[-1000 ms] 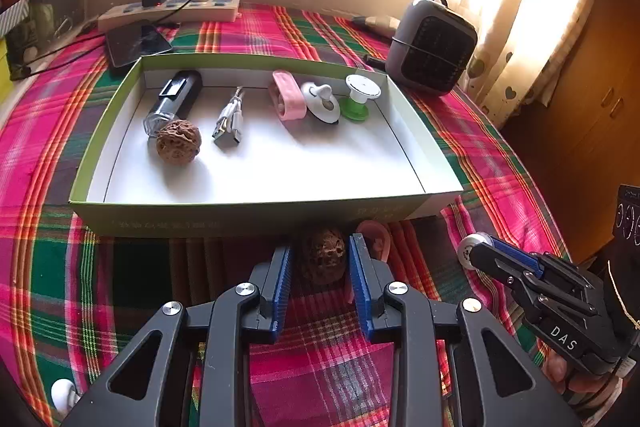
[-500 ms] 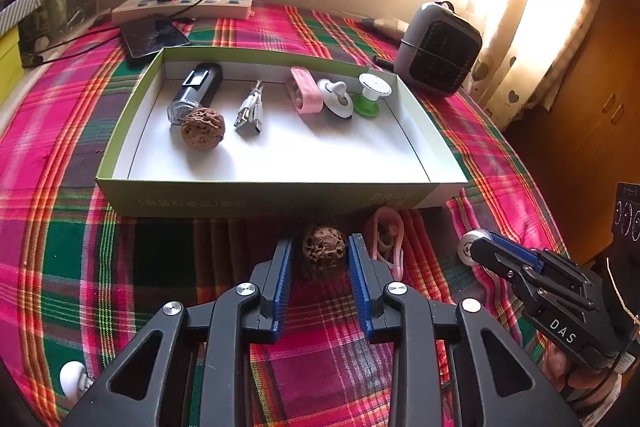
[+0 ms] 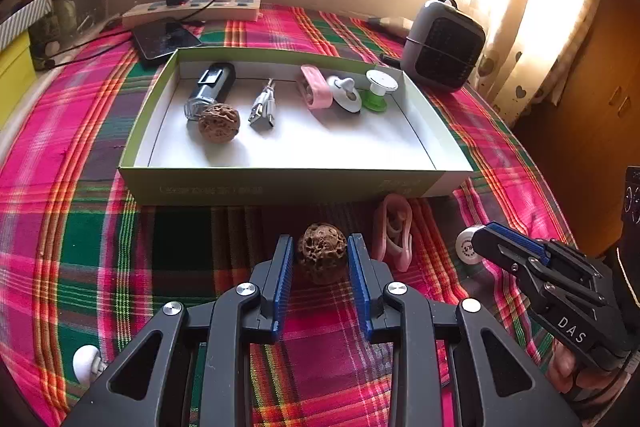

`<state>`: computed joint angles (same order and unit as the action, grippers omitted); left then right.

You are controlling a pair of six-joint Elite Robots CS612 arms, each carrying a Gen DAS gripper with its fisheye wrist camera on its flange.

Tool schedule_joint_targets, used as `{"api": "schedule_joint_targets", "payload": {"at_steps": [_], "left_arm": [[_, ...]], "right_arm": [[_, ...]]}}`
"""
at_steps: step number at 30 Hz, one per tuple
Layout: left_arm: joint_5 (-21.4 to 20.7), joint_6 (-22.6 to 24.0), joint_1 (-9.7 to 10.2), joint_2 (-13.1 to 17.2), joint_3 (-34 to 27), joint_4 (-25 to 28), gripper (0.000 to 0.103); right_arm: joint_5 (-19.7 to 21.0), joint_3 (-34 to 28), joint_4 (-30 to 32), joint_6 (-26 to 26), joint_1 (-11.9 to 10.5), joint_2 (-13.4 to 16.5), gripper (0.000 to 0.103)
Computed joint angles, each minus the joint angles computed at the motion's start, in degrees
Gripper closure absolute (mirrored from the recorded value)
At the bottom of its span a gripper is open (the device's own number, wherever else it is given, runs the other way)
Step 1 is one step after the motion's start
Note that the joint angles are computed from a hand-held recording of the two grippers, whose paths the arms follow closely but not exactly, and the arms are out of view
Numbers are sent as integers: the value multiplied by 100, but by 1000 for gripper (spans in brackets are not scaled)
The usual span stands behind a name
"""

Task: Organize objects
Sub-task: 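Close the left tool on the walnut while right holds the brush head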

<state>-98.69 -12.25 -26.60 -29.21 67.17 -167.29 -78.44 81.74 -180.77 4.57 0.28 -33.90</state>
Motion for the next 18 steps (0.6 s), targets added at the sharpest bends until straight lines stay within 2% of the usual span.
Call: {"api": "schedule_joint_targets", "payload": {"at_steps": [18], "left_arm": [[107, 70, 14, -186, 262, -288, 77]], "right_arm": [[86, -37, -151, -95, 110, -42, 83]]}}
